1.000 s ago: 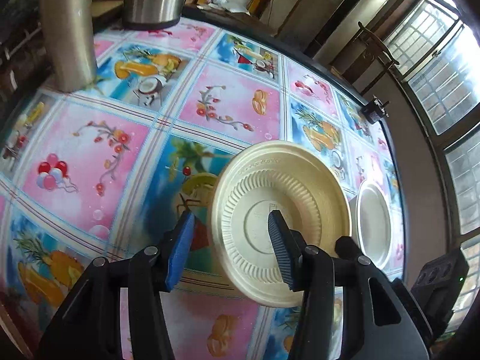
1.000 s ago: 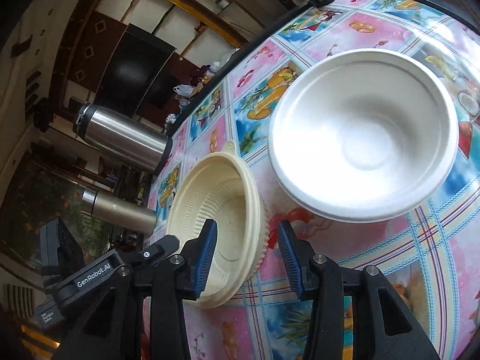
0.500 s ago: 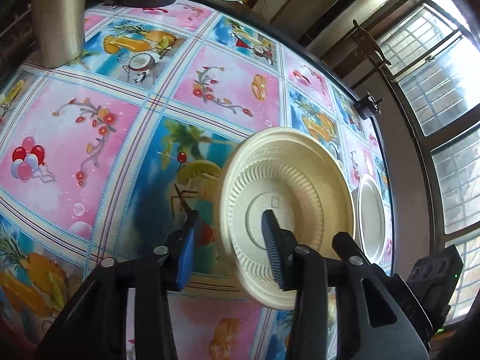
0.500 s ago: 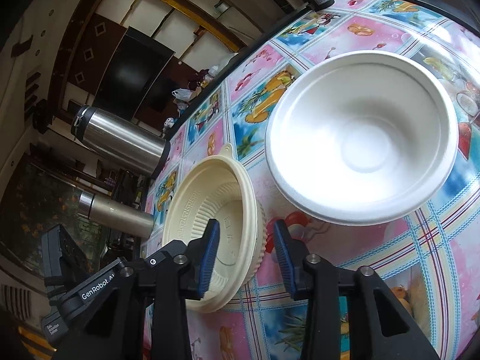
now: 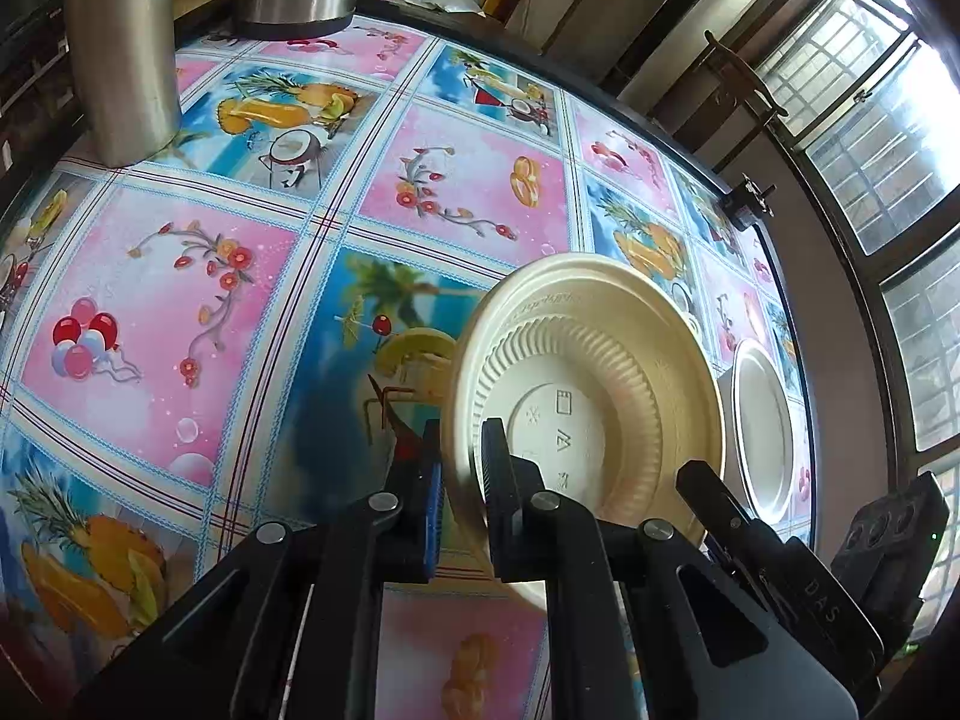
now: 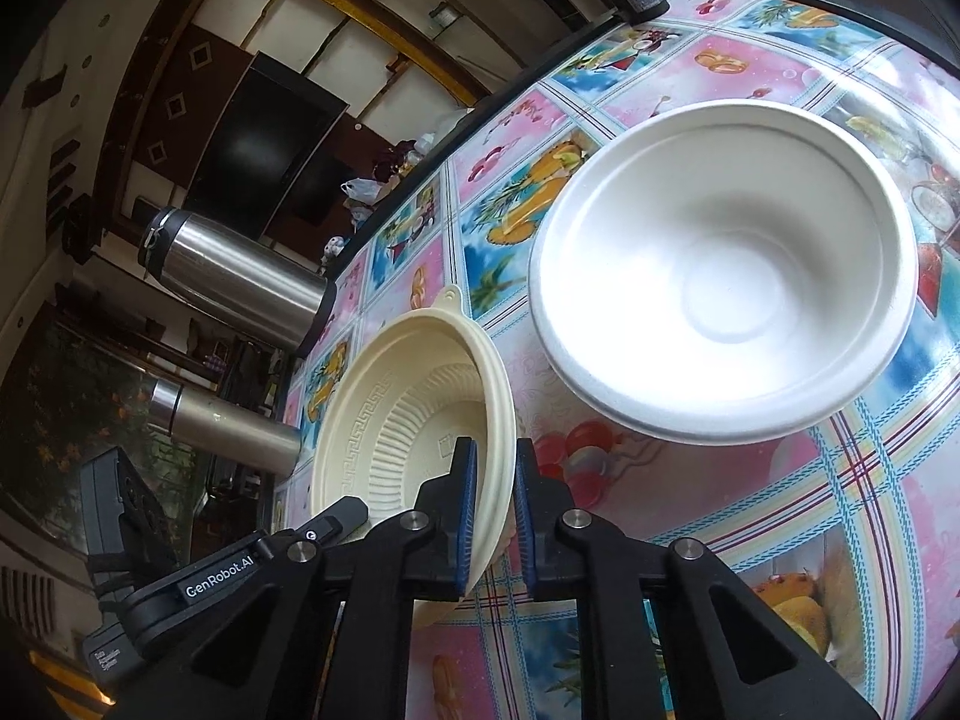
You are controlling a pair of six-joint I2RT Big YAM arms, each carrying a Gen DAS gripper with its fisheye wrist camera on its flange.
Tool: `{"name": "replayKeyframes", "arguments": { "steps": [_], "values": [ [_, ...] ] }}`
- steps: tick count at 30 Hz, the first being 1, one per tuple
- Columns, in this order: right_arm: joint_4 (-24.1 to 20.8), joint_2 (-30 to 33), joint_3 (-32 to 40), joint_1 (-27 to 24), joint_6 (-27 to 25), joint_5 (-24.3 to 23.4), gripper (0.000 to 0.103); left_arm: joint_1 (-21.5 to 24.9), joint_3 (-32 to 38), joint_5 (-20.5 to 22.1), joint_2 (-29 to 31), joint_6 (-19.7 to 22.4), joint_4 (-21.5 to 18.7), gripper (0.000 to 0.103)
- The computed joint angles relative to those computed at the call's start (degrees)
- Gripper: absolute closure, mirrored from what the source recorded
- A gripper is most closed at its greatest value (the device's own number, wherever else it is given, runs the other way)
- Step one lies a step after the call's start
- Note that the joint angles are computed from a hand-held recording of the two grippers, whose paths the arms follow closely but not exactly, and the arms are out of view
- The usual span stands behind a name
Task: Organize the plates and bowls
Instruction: 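Lift the beige ribbed bowl with the left gripper and carry it to the stack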
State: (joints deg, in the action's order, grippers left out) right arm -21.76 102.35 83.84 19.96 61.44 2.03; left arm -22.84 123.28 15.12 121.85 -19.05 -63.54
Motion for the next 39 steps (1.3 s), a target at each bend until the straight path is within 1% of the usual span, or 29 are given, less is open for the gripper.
{"name": "replayKeyframes", "arguments": {
  "steps": [3, 8, 16, 20, 27, 31, 39],
  "values": [
    [0.28, -0.01, -0.11, -0.12, 0.43, -0.62, 0.092, 0.04, -0.26, 0.24, -0.21, 0.09, -0.66, 0.094],
    [-0.82, -0.23, 0.01, -0.17, 1.01, -1.39, 0.092, -0.13, -4.31, 0.04, -2.91, 0.31, 0.44, 0.093],
    [-2.63, -2.32, -2.43, -0.46, 4.43, -7.22, 0.094, -0.74, -19.22, -2.01, -12.39, 2.00, 6.74, 0.091],
    [-3.92, -3.25, -3.12, 0.46, 3.92, -8.36, 0.094, -0.72, -25.52, -3.67, -16.61, 3.03, 9.54, 0.090],
    [-2.90, -6.21, -7.03, 3.77, 2.61, -7.66, 0.094, -0.66, -35.26, -6.69, -23.32, 5.89, 13.66, 0.089],
    [-1.84, -7.71, -9.11, 5.77, 1.82, -6.20, 0.094, -0.54, -38.75, -7.60, -25.87, 6.72, 15.07, 0.089],
    [0.67, -9.67, -12.28, 7.83, 1.27, -5.61, 0.094, -0.90, -43.85, -10.02, -30.19, 8.40, 17.70, 0.088]
  ]
}}
